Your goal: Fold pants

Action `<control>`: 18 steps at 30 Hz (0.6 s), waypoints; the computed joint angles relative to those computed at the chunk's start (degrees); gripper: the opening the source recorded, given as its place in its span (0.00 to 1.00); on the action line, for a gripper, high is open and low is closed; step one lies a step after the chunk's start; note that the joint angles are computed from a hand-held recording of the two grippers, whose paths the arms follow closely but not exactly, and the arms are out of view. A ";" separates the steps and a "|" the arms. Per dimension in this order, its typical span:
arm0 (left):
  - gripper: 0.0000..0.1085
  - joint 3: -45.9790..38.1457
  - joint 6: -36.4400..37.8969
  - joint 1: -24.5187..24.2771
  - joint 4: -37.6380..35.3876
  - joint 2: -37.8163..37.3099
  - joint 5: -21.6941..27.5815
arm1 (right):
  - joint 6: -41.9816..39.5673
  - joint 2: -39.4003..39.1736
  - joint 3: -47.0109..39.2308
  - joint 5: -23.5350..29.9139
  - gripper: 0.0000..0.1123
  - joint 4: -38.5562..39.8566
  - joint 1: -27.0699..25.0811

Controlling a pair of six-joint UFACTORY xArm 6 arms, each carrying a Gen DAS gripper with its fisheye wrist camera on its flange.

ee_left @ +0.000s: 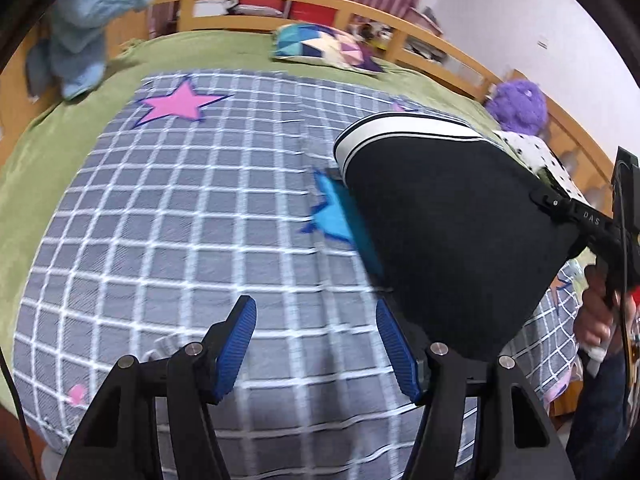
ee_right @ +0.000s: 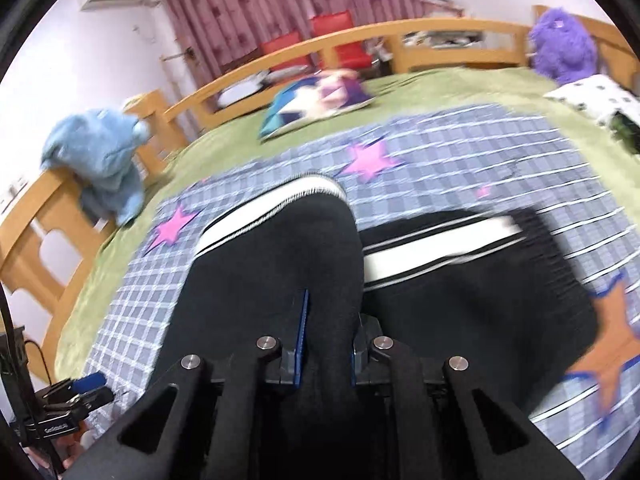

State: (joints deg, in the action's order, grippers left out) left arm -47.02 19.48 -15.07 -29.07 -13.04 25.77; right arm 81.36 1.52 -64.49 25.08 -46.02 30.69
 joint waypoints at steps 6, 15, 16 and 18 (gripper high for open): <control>0.55 -5.60 3.68 -5.84 -6.98 3.44 3.69 | -0.83 -12.02 12.22 5.85 0.13 -3.20 -8.03; 0.56 -10.84 -2.35 -14.60 -2.66 8.98 0.77 | 2.75 -19.12 22.83 4.38 0.37 -6.93 -10.45; 0.56 -10.48 -4.51 -15.53 -0.44 9.32 -0.43 | 7.05 -21.18 24.11 4.00 0.37 -11.51 -9.63; 0.56 -10.17 -8.02 -16.73 3.28 10.48 -0.96 | 8.46 -21.98 25.25 2.39 0.39 -14.19 -8.72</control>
State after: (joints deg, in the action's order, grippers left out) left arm -57.19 11.46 -31.80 -25.78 -2.55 24.80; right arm 89.82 -20.46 -39.24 27.47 -60.20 21.97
